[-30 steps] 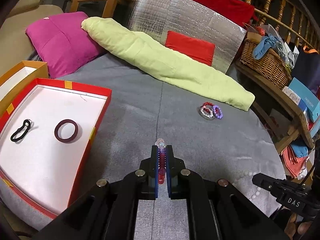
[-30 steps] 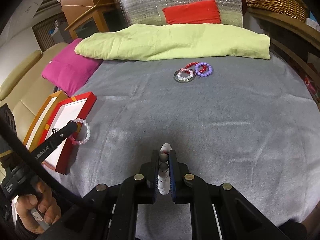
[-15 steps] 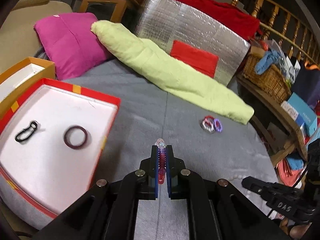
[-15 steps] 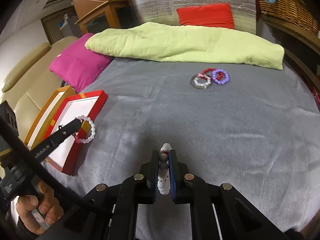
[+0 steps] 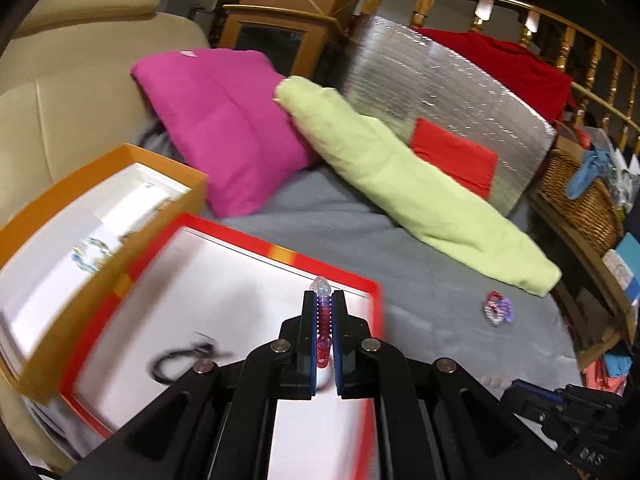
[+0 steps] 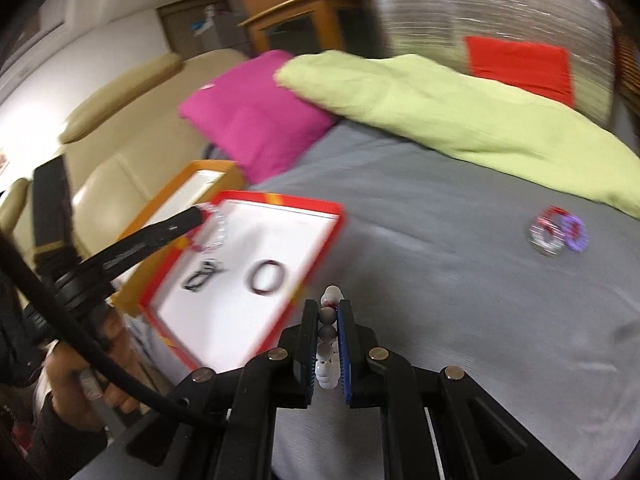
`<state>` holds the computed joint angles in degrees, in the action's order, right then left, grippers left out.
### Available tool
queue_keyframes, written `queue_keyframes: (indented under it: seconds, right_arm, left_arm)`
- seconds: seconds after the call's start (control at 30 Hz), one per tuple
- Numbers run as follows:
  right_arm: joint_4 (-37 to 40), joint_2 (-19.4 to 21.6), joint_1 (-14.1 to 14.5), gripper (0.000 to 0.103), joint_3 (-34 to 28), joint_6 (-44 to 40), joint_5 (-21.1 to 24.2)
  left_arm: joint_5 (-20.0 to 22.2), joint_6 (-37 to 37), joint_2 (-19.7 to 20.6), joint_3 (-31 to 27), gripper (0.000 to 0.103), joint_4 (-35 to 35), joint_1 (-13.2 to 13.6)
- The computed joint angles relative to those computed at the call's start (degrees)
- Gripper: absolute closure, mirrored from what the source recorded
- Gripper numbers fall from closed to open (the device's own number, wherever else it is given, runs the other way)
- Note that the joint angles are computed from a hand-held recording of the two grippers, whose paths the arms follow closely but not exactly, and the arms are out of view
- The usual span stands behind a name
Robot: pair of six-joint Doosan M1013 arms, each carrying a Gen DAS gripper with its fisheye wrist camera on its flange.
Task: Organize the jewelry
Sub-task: 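Carry both bead bracelets over the red-rimmed white tray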
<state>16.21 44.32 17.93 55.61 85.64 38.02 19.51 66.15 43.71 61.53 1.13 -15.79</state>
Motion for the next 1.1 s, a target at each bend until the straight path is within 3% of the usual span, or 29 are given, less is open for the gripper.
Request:
queue_keyframes:
  seconds: [0.23,0.33,0.43,0.57,0.77,1.1]
  right_arm:
    - [9.1,6.4,1.5,0.093,-10.4,-5.4,8.3]
    - [10.5,8.5,2.0,0.093,-13.4,-6.0,11.1]
    - [11.6,10.6,2.4,0.093,-16.1,-6.3,13.9]
    - [10.2,12.7,2.6,0.093,-19.0,-4.5,15.9]
    - [5.7,15.3,2.5,0.093,-23.2,-1.2,19.0]
    - [0.7,16.9,2.9,0.093,-25.5,0.8,21.2]
  left_arm:
    - [3.5,1.4,0.8,-0.8,0.097,-0.5,2.1]
    - [4.3,3.6,1.2,-1.0,0.097,-3.3,2.9]
    - [5.3,11.5,2.1,-2.3,0.097,-12.8,4.0]
    - [7.7,15.7,3.8,-5.6,0.096,-15.4,4.2]
    - [13.7,8.0,6.8,-9.4,0.096,-7.5,4.4]
    - [17.6,4.9,7.9,-10.2,0.096,-5.2,5.3]
